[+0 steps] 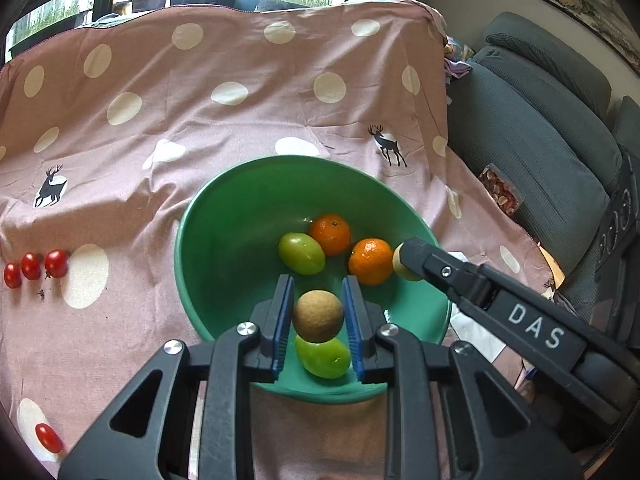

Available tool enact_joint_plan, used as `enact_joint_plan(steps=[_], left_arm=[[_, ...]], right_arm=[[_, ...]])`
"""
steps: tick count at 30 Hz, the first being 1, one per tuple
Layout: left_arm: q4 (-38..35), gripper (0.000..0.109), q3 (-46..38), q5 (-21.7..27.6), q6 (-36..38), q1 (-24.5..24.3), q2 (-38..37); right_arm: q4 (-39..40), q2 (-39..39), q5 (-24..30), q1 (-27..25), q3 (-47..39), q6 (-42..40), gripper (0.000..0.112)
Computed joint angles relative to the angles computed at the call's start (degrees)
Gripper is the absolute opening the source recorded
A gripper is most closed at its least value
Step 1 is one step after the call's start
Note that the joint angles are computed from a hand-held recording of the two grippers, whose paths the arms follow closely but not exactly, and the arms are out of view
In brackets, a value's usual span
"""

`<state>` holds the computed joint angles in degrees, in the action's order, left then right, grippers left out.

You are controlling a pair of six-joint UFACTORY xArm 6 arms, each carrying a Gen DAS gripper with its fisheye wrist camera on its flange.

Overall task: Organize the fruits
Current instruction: 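Open the left gripper over the bowl while the right gripper releases the yellow tomato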

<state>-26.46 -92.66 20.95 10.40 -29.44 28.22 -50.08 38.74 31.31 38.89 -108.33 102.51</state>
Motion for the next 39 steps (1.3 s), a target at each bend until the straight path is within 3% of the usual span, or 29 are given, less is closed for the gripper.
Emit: enact_joint_plan(steps=[20,39], left_arm=[[-1.3,0.025,-3.9,4.1,0.9,0.3,3.4],[-0.4,0.021,-4.1,3.9,-0.2,0.2,3.9]], right_arm=[[3.4,0.9,1.3,-0.1,-0.7,-2.1,0.03],[6.7,1.6,2.8,-0.1,-1.6,-5.0,0.03]])
